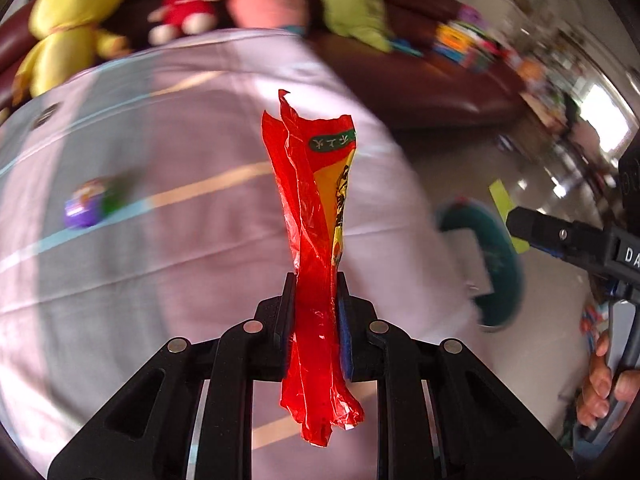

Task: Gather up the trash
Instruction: 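Carry the red wrapper and green lid over the teal bucket, then open the left gripper to drop the wrapper while the right gripper drops the lid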

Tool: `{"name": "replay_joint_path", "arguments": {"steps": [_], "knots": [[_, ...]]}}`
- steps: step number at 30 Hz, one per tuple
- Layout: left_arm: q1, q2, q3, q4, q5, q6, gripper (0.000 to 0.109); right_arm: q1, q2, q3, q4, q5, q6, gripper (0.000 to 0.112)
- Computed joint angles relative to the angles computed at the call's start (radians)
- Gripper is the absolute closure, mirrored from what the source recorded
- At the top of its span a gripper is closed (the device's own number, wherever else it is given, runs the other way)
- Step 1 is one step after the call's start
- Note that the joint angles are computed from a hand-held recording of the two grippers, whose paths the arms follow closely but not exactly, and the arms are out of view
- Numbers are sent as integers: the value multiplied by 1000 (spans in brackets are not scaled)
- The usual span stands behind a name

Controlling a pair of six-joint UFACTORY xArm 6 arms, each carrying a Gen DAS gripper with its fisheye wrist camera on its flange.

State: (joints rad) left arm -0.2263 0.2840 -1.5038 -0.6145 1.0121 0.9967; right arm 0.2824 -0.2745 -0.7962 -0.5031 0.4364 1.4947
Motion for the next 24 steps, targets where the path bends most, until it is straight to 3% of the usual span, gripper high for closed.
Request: {"name": "replay_joint_path", "arguments": {"steps": [5, 11, 24], "knots": [[-122, -50, 83, -8, 2, 27, 90, -36, -279, 210, -46, 119, 99, 59], [-247, -109, 186, 5, -25, 37, 89, -106, -564, 423, 24, 213, 84, 59], [-405, -74, 201, 54, -31, -49, 87, -240, -775, 589, 207, 195, -103, 59]]}}
